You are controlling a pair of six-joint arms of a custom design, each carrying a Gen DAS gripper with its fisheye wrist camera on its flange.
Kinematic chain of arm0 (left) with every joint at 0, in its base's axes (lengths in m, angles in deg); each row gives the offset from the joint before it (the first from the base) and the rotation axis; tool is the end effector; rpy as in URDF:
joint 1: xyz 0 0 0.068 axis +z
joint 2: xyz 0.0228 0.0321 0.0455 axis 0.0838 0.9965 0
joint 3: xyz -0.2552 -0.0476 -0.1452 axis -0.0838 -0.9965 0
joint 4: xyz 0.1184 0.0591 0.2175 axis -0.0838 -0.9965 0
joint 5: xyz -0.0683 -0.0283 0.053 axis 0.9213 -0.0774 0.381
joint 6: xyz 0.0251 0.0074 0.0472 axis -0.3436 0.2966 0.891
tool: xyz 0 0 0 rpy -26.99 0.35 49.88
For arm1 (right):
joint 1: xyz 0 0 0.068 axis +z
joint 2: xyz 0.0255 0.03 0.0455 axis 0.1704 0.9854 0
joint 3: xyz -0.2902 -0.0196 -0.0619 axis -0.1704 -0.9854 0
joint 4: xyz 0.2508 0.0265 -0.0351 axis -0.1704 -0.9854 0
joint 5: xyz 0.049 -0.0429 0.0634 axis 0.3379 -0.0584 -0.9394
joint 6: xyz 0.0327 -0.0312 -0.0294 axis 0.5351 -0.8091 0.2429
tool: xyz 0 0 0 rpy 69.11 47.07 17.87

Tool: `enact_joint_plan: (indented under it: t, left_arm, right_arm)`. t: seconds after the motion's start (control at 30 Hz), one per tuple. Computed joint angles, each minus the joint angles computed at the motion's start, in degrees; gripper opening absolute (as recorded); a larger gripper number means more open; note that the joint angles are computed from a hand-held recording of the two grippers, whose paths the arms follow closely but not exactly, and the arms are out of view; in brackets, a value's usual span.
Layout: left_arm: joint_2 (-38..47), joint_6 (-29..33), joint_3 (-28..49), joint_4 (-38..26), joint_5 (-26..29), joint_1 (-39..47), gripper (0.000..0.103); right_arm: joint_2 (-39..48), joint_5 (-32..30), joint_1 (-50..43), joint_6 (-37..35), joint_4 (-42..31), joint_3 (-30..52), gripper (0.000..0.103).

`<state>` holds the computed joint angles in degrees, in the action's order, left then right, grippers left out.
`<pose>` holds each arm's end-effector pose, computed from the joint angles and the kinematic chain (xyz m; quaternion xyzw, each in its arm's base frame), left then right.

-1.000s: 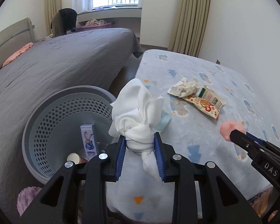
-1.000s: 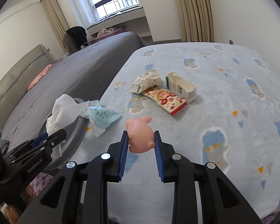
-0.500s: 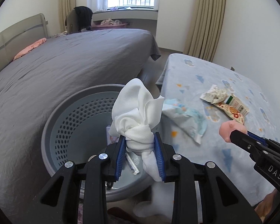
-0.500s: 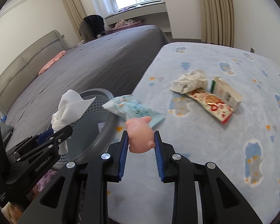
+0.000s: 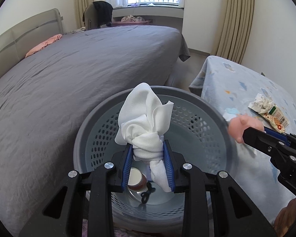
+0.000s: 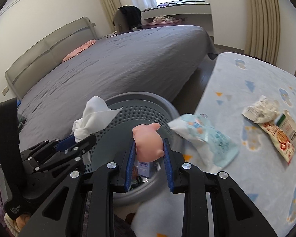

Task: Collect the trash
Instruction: 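Carry tissue and pig toy over the grey basket and open both tools, then move both tools back from the basket over the mattress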

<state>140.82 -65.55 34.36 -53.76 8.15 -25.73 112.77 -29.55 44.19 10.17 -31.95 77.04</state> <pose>0.3230 -0.1853 0.1331 0.1618 0.9172 -0.0613 0.3588 0.2709 0.1739 0.1479 0.0671 0.9229 0.1068 0.3639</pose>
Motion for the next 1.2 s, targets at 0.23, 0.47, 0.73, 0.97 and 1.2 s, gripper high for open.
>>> enact_joint_plan:
  t: [0.23, 0.47, 0.73, 0.97, 1.2]
  left_arm:
    - [3.0, -1.2, 1.0, 0.6, 2.3, 2.3, 0.030]
    - [4.2, -1.4, 1.7, 0.5, 2.5, 2.7, 0.034]
    - [3.9, -1.7, 1.0, 1.7, 1.0, 2.8, 0.071]
    - [3.9, -2.2, 0.9, 1.8, 0.3, 3.0, 0.079]
    - [3.9, -2.3, 0.6, 2.0, 0.2, 3.1, 0.080]
  right_arm:
    - [6.3, -3.2, -1.0, -1.4, -0.2, 5.1, 0.027]
    - [9.0, -5.0, -2.4, -2.4, 0.6, 6.4, 0.027]
    - [8.7, -3.8, -2.4, -2.4, 2.3, 5.0, 0.042]
    - [8.0, -2.9, -1.9, -1.6, 2.0, 4.5, 0.043]
    - [7.7, -2.3, -1.4, -1.2, 1.7, 4.2, 0.043]
